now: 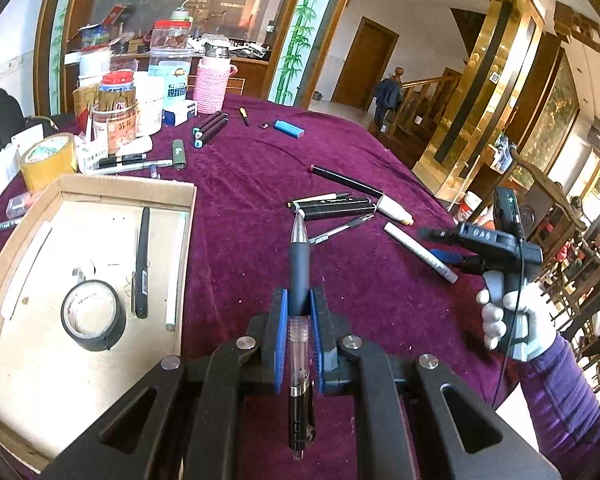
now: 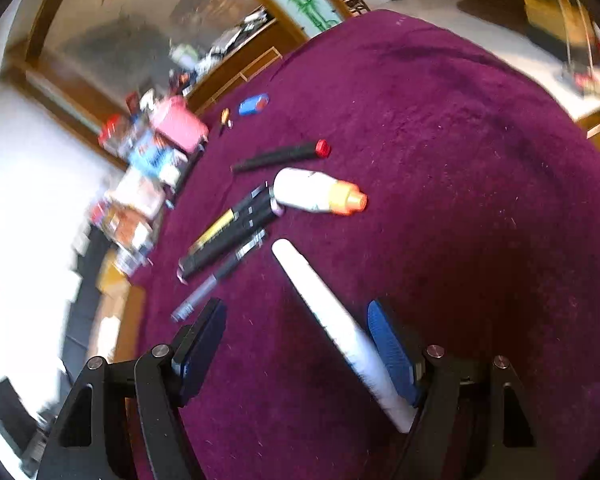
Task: Organize rigid objects
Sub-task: 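Carry the black pen and white marker over the box and open both tools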
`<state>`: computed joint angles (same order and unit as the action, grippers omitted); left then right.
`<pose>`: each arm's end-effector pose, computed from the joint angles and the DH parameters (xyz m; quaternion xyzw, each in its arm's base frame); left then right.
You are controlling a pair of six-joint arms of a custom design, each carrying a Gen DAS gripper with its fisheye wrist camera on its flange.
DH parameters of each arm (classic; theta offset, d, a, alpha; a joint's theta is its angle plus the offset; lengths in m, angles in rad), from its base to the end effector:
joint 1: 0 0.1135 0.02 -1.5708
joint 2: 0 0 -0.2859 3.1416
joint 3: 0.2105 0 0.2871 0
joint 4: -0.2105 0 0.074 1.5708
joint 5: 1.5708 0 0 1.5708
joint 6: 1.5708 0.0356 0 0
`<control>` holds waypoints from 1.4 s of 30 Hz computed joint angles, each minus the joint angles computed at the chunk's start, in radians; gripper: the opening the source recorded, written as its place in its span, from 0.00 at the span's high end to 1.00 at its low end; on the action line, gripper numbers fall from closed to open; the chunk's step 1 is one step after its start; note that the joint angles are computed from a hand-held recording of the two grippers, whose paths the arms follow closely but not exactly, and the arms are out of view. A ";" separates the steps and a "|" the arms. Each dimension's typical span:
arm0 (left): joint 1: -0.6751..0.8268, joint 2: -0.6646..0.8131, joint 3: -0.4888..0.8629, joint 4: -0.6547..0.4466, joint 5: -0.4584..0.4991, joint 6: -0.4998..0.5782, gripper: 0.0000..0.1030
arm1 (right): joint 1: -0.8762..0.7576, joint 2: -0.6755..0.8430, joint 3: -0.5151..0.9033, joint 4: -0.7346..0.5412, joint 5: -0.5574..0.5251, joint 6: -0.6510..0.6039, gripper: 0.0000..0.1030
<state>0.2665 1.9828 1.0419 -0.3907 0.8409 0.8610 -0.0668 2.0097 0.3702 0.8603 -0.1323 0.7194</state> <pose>0.3654 0.0722 0.0890 0.3120 0.8524 -0.2843 0.3086 0.2596 -0.0127 0.0113 0.3291 0.8602 0.1811 0.3449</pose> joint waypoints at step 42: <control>0.125 0.560 0.914 -0.322 -0.292 -0.202 0.89 | 0.568 0.332 1.003 -0.716 0.127 0.192 0.83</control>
